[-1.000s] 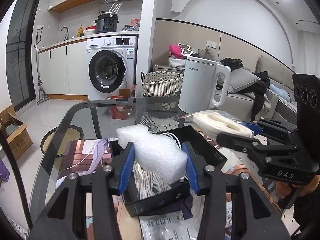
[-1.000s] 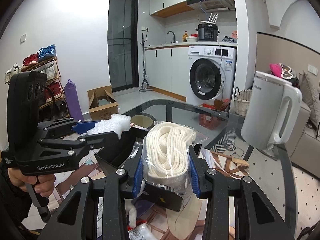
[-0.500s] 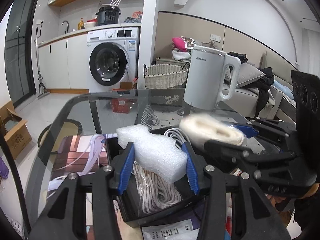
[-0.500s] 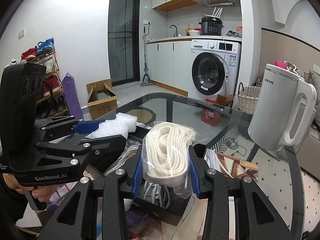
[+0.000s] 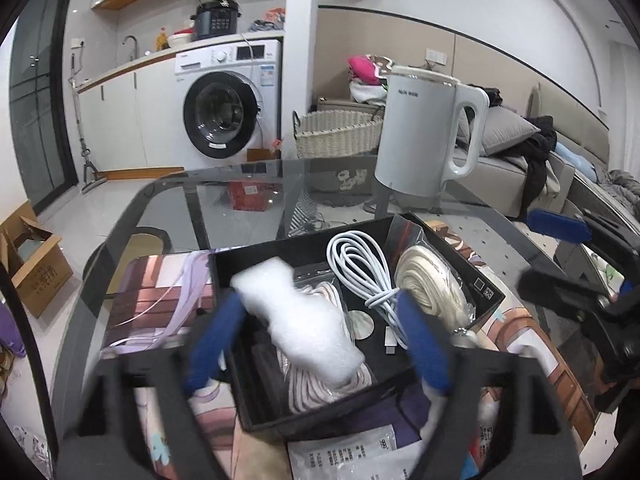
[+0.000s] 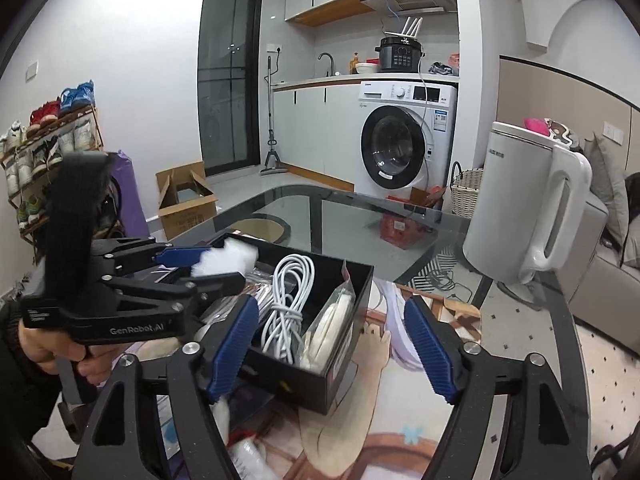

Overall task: Organize soft objects
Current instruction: 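Open both grippers and withdraw them from the black box, then move the right gripper to the red-edged medicine packet and grasp it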

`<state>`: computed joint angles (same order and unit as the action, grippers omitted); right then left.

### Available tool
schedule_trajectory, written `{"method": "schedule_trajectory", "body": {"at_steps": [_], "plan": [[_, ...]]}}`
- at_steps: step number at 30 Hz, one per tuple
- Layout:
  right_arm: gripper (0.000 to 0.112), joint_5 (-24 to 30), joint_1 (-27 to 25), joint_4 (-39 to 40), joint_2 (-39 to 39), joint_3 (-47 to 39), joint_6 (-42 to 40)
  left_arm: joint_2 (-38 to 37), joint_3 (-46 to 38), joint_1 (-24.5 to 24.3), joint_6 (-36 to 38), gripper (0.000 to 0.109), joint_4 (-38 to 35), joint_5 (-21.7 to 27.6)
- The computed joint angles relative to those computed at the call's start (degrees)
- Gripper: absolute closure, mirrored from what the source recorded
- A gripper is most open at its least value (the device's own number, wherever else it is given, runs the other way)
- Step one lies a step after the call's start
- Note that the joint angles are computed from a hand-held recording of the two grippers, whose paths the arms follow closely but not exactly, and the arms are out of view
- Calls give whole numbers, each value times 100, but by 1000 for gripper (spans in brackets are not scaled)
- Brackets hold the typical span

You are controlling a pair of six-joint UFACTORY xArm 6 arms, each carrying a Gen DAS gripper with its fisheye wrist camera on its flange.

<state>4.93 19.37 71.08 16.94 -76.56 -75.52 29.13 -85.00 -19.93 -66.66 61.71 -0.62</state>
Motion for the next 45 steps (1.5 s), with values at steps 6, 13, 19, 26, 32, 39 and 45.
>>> {"method": "schedule_trajectory", "body": {"at_steps": [6, 13, 19, 26, 32, 39, 45], "plan": [[11, 82, -62, 451, -511, 597, -266, -449, 343, 160, -1525, 6, 1361, -277], [10, 76, -107, 5, -876, 1197, 348, -918, 645, 216, -3542, 6, 3251, -323], [10, 175, -99, -619, -1080, 1623, 1038, -1201, 1103, 97, -3436, 6, 3281, -131], [10, 346, -107, -1896, -1092, 1817, 2055, -1334, 1497, 33, -3130, 6, 3036, -3], [10, 660, -105, -2828, -957, 1836, 2651, -1278, 1703, 17, -2167, 6, 1994, 20], [10, 855, -21, -3175, -804, 1800, 2854, -1267, 1722, 10, -2111, 6, 1975, -18], [10, 952, 32, -3327, -684, 1750, 3001, -1245, 1757, -25, -1730, 6, 1653, -29]]}}
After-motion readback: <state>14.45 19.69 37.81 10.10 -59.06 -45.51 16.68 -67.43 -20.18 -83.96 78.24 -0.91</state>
